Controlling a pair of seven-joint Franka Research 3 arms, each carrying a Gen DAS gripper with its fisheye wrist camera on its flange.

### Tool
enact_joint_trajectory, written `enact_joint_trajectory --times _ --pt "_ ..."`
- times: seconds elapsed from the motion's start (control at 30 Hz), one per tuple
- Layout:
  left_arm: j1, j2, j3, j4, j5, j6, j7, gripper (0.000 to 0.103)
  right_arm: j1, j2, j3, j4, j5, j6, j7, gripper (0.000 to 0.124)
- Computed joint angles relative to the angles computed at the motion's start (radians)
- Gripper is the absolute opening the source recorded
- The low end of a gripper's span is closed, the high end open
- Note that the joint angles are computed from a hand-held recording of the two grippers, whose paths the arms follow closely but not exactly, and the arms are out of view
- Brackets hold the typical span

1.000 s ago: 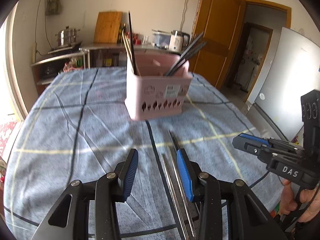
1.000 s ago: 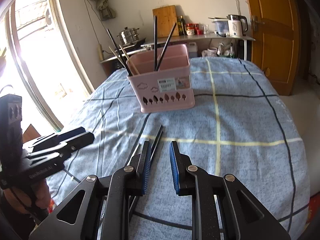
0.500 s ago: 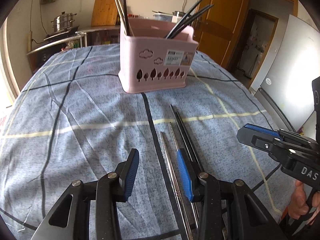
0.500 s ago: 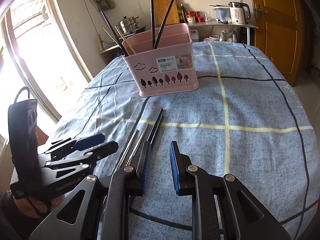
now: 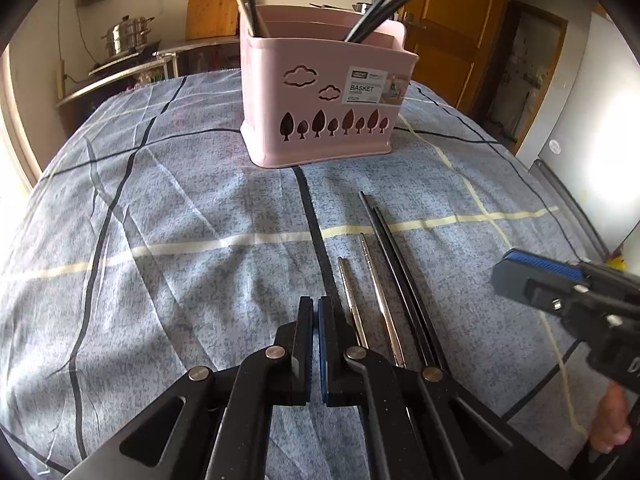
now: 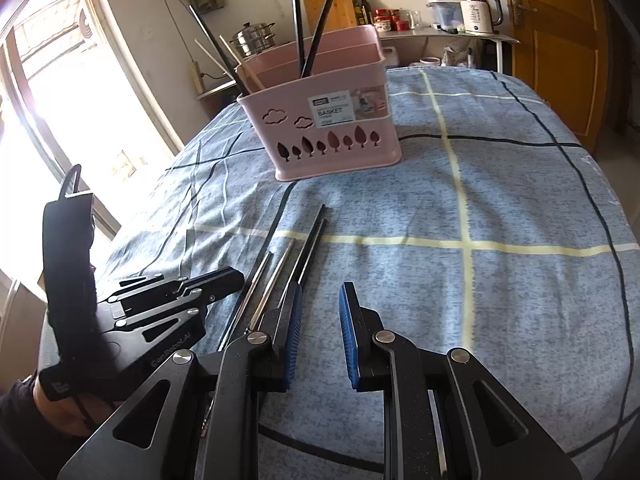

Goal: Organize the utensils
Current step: 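Grasp a metal chopstick with the left tool while the right tool grasps a black chopstick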

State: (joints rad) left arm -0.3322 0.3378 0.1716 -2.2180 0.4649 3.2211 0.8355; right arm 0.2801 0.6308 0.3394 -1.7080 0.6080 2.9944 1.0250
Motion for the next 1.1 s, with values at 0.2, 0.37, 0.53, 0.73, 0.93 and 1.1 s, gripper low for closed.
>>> enact_joint_trajectory --times 0.2,0.37,0.53,0.73,0.93,1.1 --pt "0.257 -0.007 -0.262 -0.019 -0.075 0.046 0.089 0.007 0.004 0.009 -0.003 0.01 -0.003 -0.012 0.008 0.02" --pt "0.25 0.009 -0.276 0.005 -0.108 0.013 0.126 0.007 0.004 0.005 -0.006 0.004 -0.003 -0.009 0.01 0.02" --pt "0.166 0.015 -0.205 0.014 -0.109 0.004 0.132 0.013 0.005 0.006 -0.007 0.005 -0.004 -0.012 0.016 0.02" --pt "-0.028 0.013 -0.001 0.012 -0.062 -0.002 0.089 0.007 0.022 0.017 -0.023 0.022 -0.022 -0.031 0.033 0.02" --pt "-0.093 -0.006 0.108 -0.018 -0.025 -0.004 0.002 0.006 0.089 0.064 -0.093 0.101 -0.088 -0.08 0.115 0.02" --pt "-0.078 -0.017 0.124 -0.037 -0.003 0.006 -0.028 0.006 0.139 0.126 -0.149 0.199 -0.163 -0.142 0.202 0.02"
